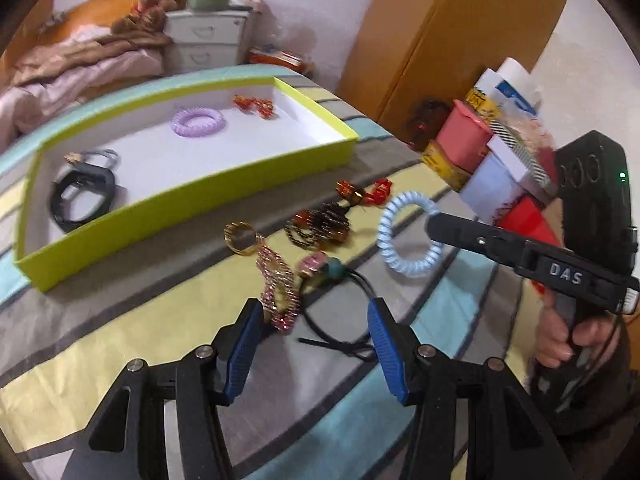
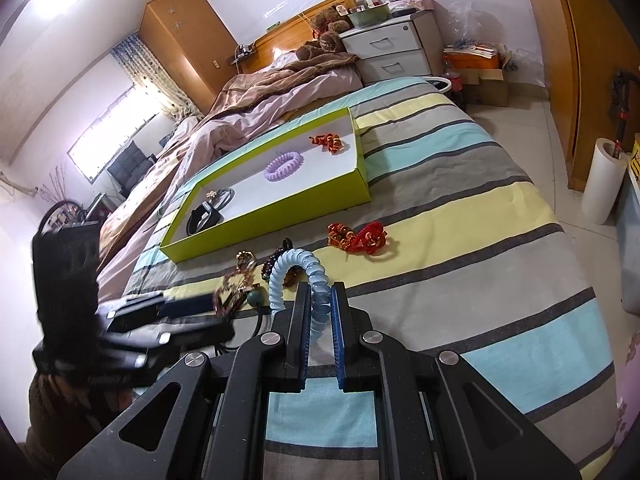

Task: Organize jewelry
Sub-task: 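Grasp the gold keychain with pink pendant with left tool while right tool holds blue coil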

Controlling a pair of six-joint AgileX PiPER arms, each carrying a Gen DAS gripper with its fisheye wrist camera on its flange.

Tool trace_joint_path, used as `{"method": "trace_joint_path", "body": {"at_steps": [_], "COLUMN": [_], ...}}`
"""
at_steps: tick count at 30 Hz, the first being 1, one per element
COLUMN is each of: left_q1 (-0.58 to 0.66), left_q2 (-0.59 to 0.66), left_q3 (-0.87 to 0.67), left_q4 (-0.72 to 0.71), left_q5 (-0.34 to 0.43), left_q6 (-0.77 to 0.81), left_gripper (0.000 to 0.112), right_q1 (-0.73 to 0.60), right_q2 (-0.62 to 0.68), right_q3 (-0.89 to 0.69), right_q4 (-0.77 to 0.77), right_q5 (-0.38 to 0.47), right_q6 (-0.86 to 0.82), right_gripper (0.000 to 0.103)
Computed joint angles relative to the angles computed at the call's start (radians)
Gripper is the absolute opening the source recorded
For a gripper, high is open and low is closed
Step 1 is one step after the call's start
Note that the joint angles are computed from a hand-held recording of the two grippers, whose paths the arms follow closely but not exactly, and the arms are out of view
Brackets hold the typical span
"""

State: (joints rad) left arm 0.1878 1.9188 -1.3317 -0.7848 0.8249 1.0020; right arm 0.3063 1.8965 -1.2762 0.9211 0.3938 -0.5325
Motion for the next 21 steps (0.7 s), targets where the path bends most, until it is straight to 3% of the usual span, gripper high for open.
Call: {"method": "trace_joint_path", "body": {"at_steps": [4,11,16,21], "left_q1": [0.001,-0.066,-0.117,-0.132], "left_q2": [0.006,-0.002,0.012,0.012], "left_q3": [-0.022,-0.016,-0.043,-0.034], "left_q4": [0.074,0.255,0.407,0.411], "left_q5": [-0.079,-0.171,-0.219,-0.231], "left_q6": [-0.138,-0.274,-0.463,-0.444], "left_gripper": [0.054,0.054,0.056,0.055], "right_q1": [-0.004,-0.009,-0.015,-0.019], "right_q2": [-0.002,-0.006,-0.007,-0.011], "right_q3": [0.004,0.012,0.018,0.017], "right_q4": [0.014,0.051,0.078,0.099], "right_q5": [0.003,0.004,0.009,0.011], "right_q6": [-0.014,-0.054,-0.081,-0.111], "right_gripper": [0.01,0.01,0.01,0.01]}}
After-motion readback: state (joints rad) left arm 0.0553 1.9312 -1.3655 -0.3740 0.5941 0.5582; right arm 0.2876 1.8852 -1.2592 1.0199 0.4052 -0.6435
